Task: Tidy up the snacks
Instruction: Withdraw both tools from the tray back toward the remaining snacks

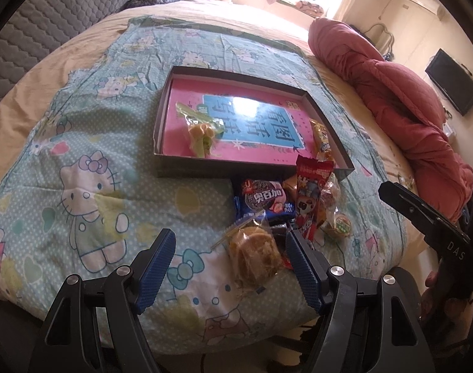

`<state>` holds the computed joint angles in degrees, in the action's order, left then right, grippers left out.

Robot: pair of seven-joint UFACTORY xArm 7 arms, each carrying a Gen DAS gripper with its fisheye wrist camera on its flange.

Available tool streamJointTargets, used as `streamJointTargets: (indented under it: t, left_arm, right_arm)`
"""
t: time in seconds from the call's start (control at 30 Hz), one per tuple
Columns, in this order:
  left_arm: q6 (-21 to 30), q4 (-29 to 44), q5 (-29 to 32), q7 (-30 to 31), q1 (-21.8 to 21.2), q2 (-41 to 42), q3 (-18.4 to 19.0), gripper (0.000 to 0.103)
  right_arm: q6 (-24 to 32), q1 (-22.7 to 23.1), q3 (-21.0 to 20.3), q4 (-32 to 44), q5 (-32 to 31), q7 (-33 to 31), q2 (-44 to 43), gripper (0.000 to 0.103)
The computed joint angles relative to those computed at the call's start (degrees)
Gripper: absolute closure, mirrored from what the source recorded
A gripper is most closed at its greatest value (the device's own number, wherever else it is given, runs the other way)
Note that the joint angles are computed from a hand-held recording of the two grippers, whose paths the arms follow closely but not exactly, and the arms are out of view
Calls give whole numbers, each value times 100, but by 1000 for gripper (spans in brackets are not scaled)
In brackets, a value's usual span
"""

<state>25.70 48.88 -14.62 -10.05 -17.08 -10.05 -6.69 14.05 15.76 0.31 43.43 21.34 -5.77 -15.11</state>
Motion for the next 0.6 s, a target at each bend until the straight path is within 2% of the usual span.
streamJointTargets:
  t: [0.27,0.6]
  left_arm:
    - [181,2,38,-56,-68,45,-61,28]
    - [248,125,-141,15,-115,325,-83,28]
  right_arm:
    - [50,72,-27,-50,81,-72,-30,43]
    - [143,169,-171,-8,640,-389,139,43]
